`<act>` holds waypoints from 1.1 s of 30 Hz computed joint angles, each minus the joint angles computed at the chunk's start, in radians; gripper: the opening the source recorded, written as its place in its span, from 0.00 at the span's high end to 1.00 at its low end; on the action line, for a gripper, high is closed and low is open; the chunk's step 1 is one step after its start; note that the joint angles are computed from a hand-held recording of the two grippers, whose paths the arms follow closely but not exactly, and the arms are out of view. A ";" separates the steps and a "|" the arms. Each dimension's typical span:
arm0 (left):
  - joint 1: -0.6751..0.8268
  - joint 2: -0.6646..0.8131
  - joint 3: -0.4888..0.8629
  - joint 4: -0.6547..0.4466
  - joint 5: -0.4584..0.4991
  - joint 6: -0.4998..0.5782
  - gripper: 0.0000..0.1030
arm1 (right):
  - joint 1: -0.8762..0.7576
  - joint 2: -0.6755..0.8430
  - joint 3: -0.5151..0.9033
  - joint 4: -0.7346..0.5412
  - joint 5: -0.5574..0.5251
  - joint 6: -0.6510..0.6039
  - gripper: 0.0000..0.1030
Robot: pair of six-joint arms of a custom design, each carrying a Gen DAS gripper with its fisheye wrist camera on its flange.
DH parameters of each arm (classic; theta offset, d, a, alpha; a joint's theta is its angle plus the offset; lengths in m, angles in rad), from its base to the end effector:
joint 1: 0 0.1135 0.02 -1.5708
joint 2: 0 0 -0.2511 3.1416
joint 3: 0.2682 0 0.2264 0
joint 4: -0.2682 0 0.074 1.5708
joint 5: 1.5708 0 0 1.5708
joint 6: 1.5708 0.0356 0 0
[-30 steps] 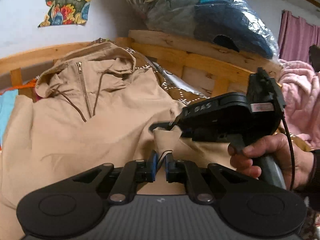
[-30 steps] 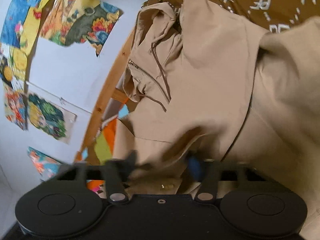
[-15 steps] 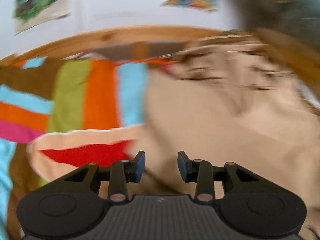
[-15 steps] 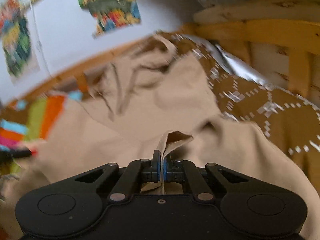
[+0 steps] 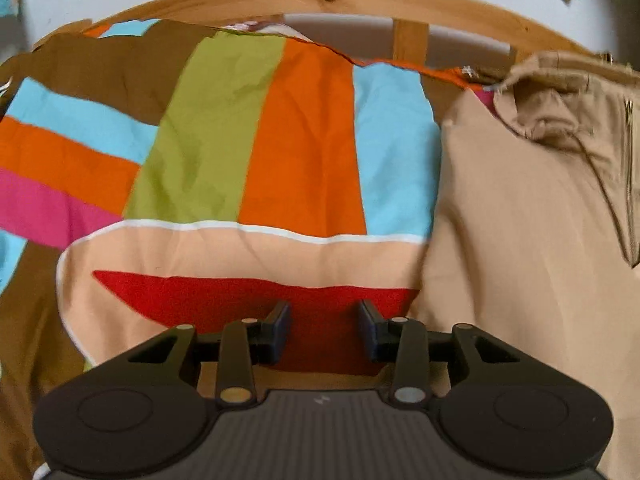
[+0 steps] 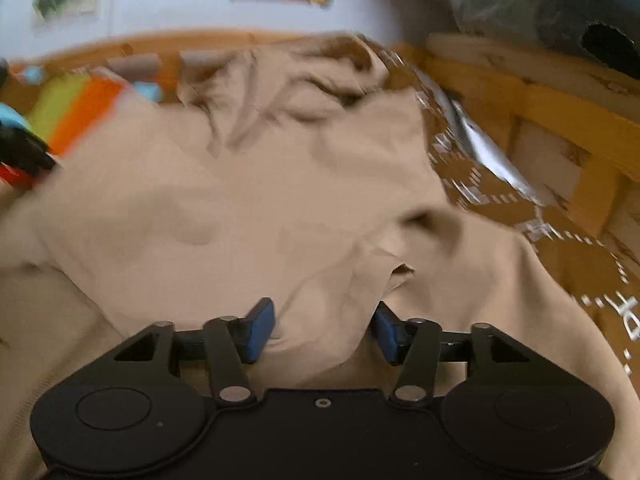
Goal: Fold large clothes
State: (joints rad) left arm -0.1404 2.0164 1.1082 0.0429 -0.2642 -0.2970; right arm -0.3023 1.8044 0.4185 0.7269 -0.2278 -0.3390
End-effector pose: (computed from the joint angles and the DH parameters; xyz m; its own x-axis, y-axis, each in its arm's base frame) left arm 0.3776 -0.0440 0.1224 -0.7113 -0.1848 -0.6782 -0.2517 0.9678 0.0003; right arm 0.2536 -0.0707 0.0877 -0.5911 -0.1550 -0.7916 -0.0816 0.9878 -0.1325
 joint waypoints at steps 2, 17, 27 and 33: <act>0.015 -0.050 -0.055 0.022 0.016 0.023 0.59 | -0.001 -0.015 0.002 -0.010 0.036 -0.025 0.41; 0.371 -0.778 -0.497 -0.459 0.569 0.492 0.30 | -0.625 -0.617 -0.189 -0.536 -0.441 -0.254 0.18; 0.460 -0.647 -0.515 -0.435 0.705 0.489 0.59 | -0.866 -0.592 -0.108 -0.781 -0.530 -0.356 0.30; 0.447 -0.650 -0.529 -0.429 0.714 0.437 0.95 | -0.789 -0.478 -0.049 -0.670 -0.493 -0.185 0.47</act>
